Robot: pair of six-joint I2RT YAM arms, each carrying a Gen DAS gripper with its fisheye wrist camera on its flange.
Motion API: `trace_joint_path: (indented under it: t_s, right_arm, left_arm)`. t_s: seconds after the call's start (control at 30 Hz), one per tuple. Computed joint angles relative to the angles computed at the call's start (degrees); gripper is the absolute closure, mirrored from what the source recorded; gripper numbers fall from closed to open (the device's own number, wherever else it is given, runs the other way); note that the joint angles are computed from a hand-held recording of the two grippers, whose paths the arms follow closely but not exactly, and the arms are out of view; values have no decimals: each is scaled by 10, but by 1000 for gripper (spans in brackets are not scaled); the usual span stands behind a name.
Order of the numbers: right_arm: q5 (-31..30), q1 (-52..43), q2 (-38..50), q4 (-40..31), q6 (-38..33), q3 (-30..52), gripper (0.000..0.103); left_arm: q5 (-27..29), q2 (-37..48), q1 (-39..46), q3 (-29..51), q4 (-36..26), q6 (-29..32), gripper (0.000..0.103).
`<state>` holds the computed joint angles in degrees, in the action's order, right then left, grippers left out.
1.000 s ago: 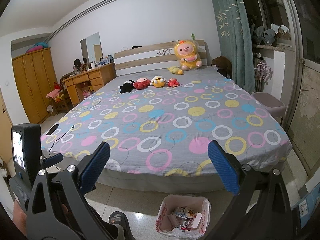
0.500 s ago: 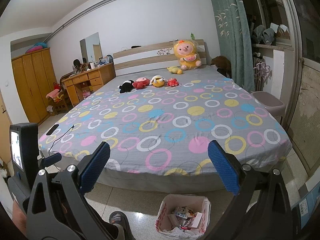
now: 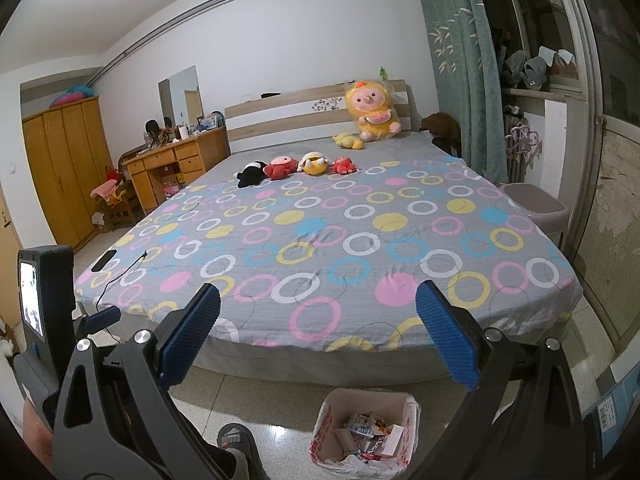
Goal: Collect trash
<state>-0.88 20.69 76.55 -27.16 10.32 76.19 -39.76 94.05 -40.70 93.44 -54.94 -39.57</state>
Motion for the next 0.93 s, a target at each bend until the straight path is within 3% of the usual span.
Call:
trace_joint_path:
  t_s: [0.43,0.73,0.93]
  right_arm:
    - [-6,-8,0,2,-3,-1,7]
    - [-14,-25,-2,-3,-3,-3,7]
    - [-11,-24,-6,-6,-1,-3,7]
  left_arm:
    - [-3,-9,-3,10,-14,-10,8]
    - [31,-2,9,28,-28,-25,8]
    - [14,7,0,31,-38,-36,8]
